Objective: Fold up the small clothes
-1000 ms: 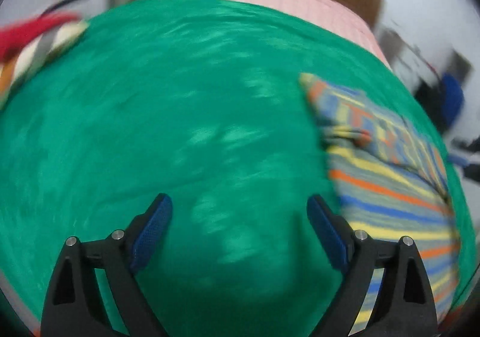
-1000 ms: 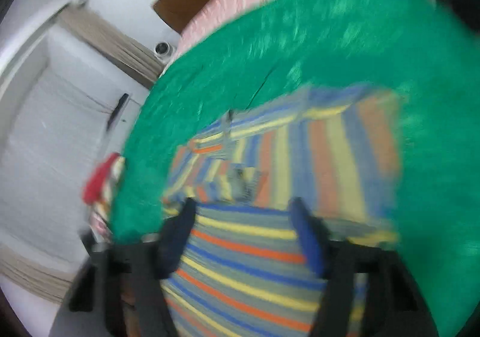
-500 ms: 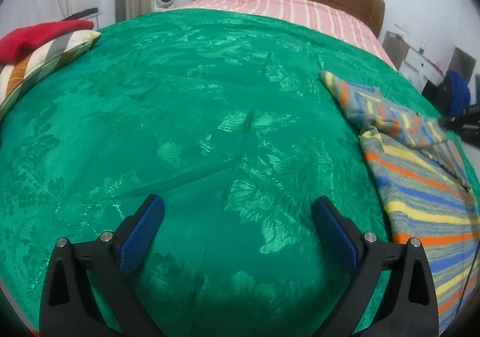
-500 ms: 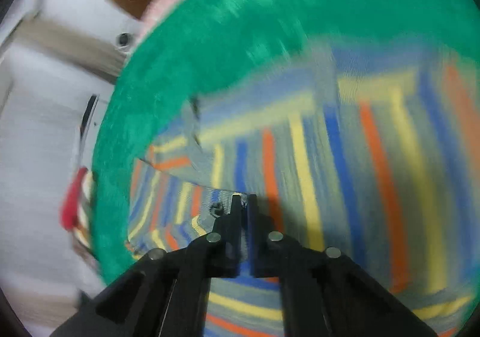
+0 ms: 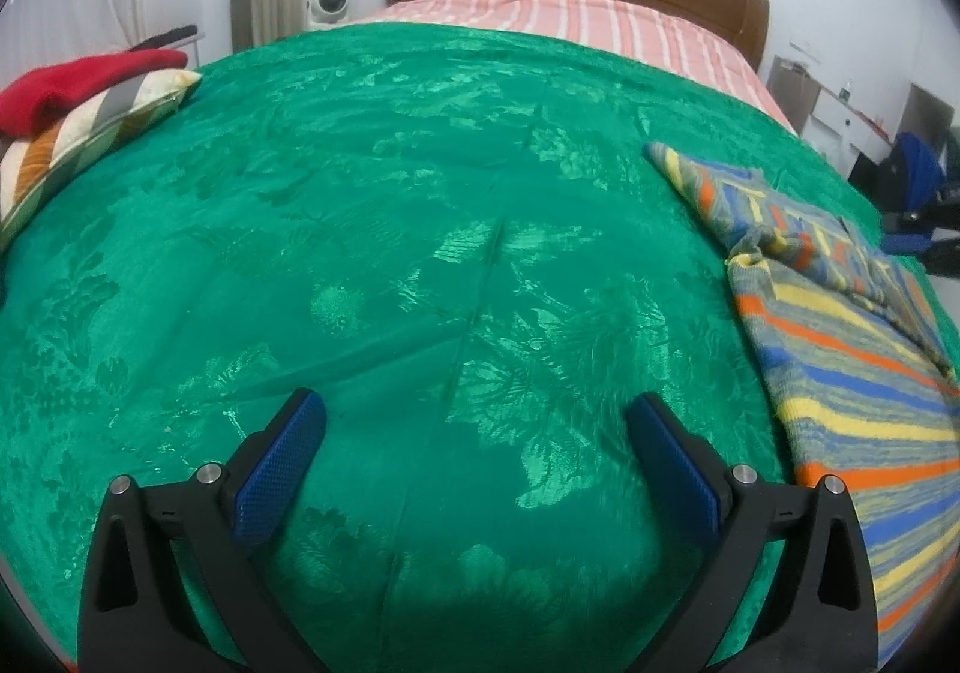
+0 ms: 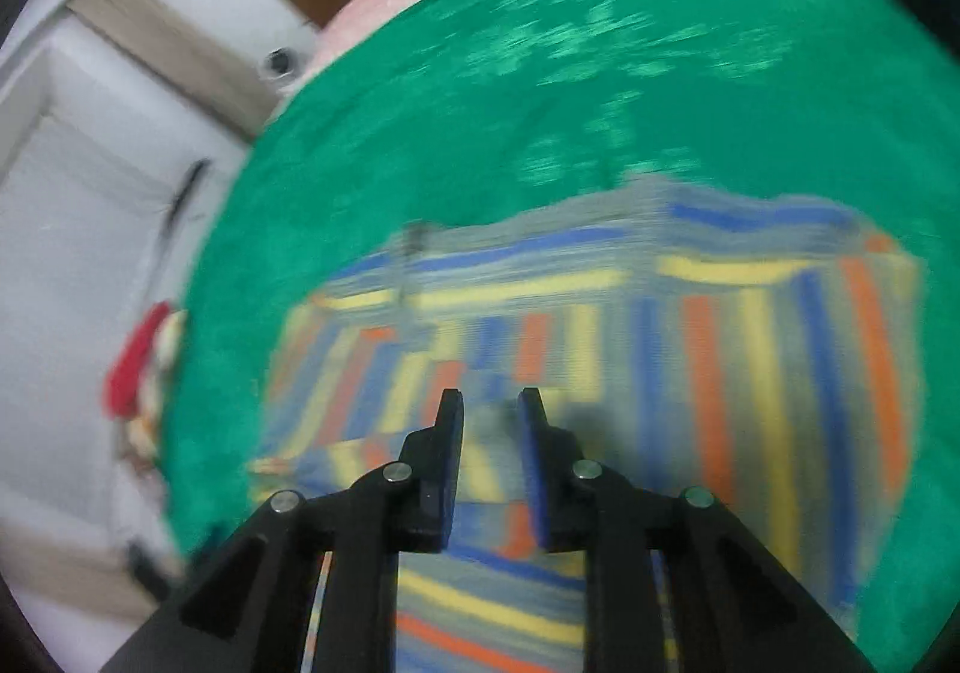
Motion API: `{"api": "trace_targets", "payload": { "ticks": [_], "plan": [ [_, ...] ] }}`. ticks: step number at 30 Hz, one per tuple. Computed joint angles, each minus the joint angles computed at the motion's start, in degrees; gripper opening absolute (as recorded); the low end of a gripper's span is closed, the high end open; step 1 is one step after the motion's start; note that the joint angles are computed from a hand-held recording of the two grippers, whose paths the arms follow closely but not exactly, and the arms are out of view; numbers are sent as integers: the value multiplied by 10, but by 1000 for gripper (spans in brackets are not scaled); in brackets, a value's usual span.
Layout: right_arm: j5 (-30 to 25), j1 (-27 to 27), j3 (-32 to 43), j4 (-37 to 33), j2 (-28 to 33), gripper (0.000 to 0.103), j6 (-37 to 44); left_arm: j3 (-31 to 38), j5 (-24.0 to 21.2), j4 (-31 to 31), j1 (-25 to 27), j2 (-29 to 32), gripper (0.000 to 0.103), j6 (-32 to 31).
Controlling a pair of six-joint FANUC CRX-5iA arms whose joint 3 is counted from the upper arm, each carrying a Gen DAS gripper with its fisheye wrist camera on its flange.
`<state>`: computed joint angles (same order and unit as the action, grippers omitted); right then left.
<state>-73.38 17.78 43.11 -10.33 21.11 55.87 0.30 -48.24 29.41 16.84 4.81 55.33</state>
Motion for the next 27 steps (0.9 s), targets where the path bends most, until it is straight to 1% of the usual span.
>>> {"api": "trace_targets", "payload": {
  "ticks": [1, 2, 4, 5, 10, 11, 12, 13, 14, 17, 20, 24, 26, 27],
  "plan": [
    [-44, 2, 48, 3, 31, 29, 14, -1, 1, 1, 0, 0, 101, -1],
    [-69, 9, 72, 20, 48, 34, 15, -2, 2, 2, 0, -1, 101, -2],
    [-118, 18, 121, 43, 83, 36, 30, -3, 3, 3, 0, -1, 101, -3],
    [-131, 19, 133, 48, 91, 36, 34, -3, 3, 3, 0, -1, 101, -3],
    [-149, 19, 147, 32, 99, 37, 79, -3, 4, 2, 0, -1, 101, -3],
    [-146, 18, 143, 26, 98, 37, 93, -3, 3, 3, 0, -1, 101, -3],
    [-142, 17, 136, 18, 97, 35, 107, -3, 4, 3, 0, -1, 101, -4],
    [-146, 20, 136, 20, 97, 29, 127, -3, 4, 3, 0, -1, 101, -4],
    [-147, 24, 131, 27, 96, 3, 143, -3, 4, 3, 0, -1, 101, -4],
    [-111, 45, 53, 54, 36, 2, 210, -3, 4, 2, 0, -1, 101, -3],
    [-113, 63, -17, 65, -18, 2, 264, -2, 4, 1, 0, 0, 101, -3],
    [-144, 83, -74, 105, -43, 3, 281, -1, 4, -2, -1, -1, 102, -1],
    [-148, 81, -94, 108, -56, 4, 279, -1, 4, -2, -1, -1, 102, -1],
    [-142, 77, -103, 103, -64, 5, 271, -1, 4, -2, -1, -1, 102, -1]
  ]
}}
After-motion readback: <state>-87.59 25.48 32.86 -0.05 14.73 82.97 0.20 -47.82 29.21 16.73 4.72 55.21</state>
